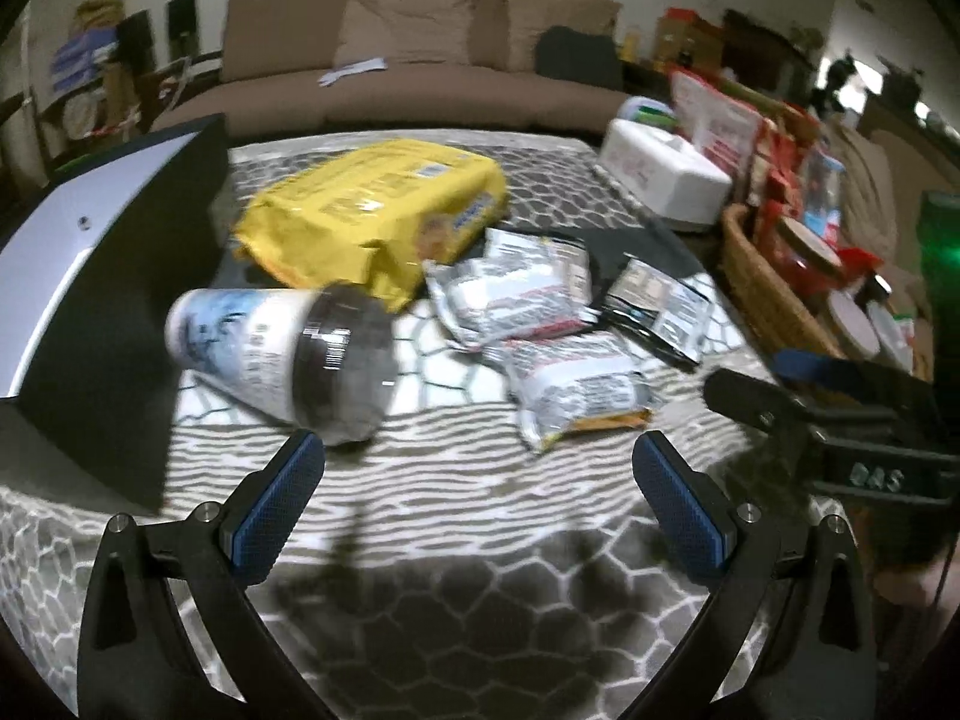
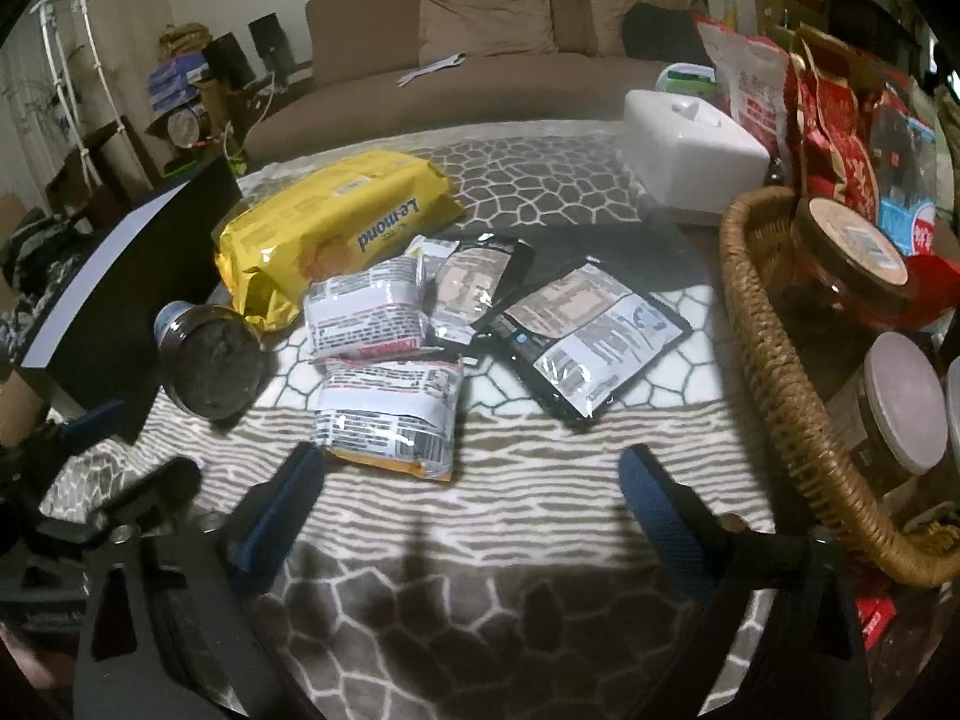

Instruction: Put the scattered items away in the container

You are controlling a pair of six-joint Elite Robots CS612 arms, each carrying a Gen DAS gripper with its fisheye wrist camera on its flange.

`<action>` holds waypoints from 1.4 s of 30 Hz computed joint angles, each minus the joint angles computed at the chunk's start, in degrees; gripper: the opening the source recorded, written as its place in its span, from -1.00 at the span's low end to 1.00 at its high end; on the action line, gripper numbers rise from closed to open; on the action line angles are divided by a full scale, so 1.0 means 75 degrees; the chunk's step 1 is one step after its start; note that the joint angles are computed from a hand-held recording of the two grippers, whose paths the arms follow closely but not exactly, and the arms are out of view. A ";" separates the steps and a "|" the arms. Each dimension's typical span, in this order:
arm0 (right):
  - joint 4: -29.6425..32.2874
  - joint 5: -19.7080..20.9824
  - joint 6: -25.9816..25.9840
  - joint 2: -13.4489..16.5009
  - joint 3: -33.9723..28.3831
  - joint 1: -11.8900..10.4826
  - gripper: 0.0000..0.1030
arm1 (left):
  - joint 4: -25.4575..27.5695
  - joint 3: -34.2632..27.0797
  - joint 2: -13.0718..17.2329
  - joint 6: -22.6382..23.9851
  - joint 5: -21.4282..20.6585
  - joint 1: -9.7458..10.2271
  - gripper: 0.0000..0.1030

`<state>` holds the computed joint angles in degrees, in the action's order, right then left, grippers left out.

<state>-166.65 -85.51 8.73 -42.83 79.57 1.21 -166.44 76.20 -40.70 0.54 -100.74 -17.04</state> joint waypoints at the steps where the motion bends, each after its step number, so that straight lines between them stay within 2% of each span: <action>1: 0.0032 0.0125 -0.0023 0.0008 0.0000 -0.0026 0.45 | 0.0018 -0.0014 0.0015 0.0040 -0.0113 -0.0007 1.00; 4: 0.0224 0.0440 -0.0247 0.0057 -0.0037 -0.0070 0.30 | 0.0120 -0.0128 0.0107 0.0236 -0.0407 -0.0016 0.88; 7: 0.0377 0.0723 -0.0510 0.0119 -0.0087 -0.0092 0.05 | 0.0319 -0.0248 0.0183 0.0477 -0.0620 -0.0016 0.57; 8: 0.0477 0.0817 -0.0586 0.0147 -0.0130 -0.0099 0.03 | 0.0436 -0.0310 0.0217 0.0570 -0.0681 -0.0015 0.44; 9: 0.0618 0.0882 -0.0688 0.0184 -0.0188 -0.0100 0.03 | 0.0508 -0.0355 0.0248 0.0614 -0.0715 -0.0014 0.39; 11: 0.0748 0.0891 -0.0857 0.0252 -0.0270 -0.0089 0.01 | 0.0691 -0.0478 0.0334 0.0663 -0.0798 0.0005 0.38; 14: 0.0975 0.0924 -0.1060 0.0353 -0.0411 -0.0087 -0.16 | 0.0910 -0.0662 0.0472 0.0792 -0.0949 0.0028 0.23; 17: 0.1078 0.0856 -0.1259 0.0440 -0.0545 -0.0066 -0.18 | 0.1044 -0.0803 0.0590 0.0887 -0.0886 0.0022 0.22; 20: 0.1163 0.0861 -0.1341 0.0516 -0.0665 -0.0062 -0.19 | 0.1245 -0.0963 0.0699 0.0978 -0.0936 0.0032 0.00; 23: 0.1185 0.0919 -0.1404 0.0591 -0.0759 -0.0071 -0.19 | 0.1390 -0.1071 0.0772 0.1020 -0.1030 0.0030 0.00; 25: 0.1194 0.0855 -0.1499 0.0636 -0.0821 -0.0060 -0.20 | 0.1512 -0.1139 0.0810 0.1121 -0.1133 0.0021 -0.09; 26: 0.1216 0.0879 -0.1524 0.0650 -0.0841 -0.0063 -0.23 | 0.1570 -0.1161 0.0821 0.1178 -0.1133 0.0009 -0.13; 28: 0.1255 0.0893 -0.1590 0.0670 -0.0873 -0.0054 -0.42 | 0.1616 -0.1193 0.0843 0.1227 -0.1150 -0.0004 -0.14; 29: 0.1249 0.0844 -0.1673 0.0680 -0.0887 -0.0037 -0.45 | 0.1629 -0.1212 0.0853 0.1208 -0.1190 -0.0001 -0.22; 31: 0.1213 0.0780 -0.1797 0.0688 -0.0891 -0.0008 -0.65 | 0.1703 -0.1287 0.0886 0.1102 -0.1322 0.0019 -0.48; 32: 0.1153 0.0728 -0.1835 0.0687 -0.0881 0.0006 -0.65 | 0.1707 -0.1295 0.0888 0.1059 -0.1305 0.0021 -0.53; 42: 0.0937 0.1043 -0.1786 0.0612 -0.0754 -0.0039 -0.74 | 0.1858 -0.1395 0.0931 0.0676 -0.1603 0.0113 -0.63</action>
<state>-159.63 -77.68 -4.66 -38.24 73.91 0.91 -152.51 65.74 -33.72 5.61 -112.77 -16.19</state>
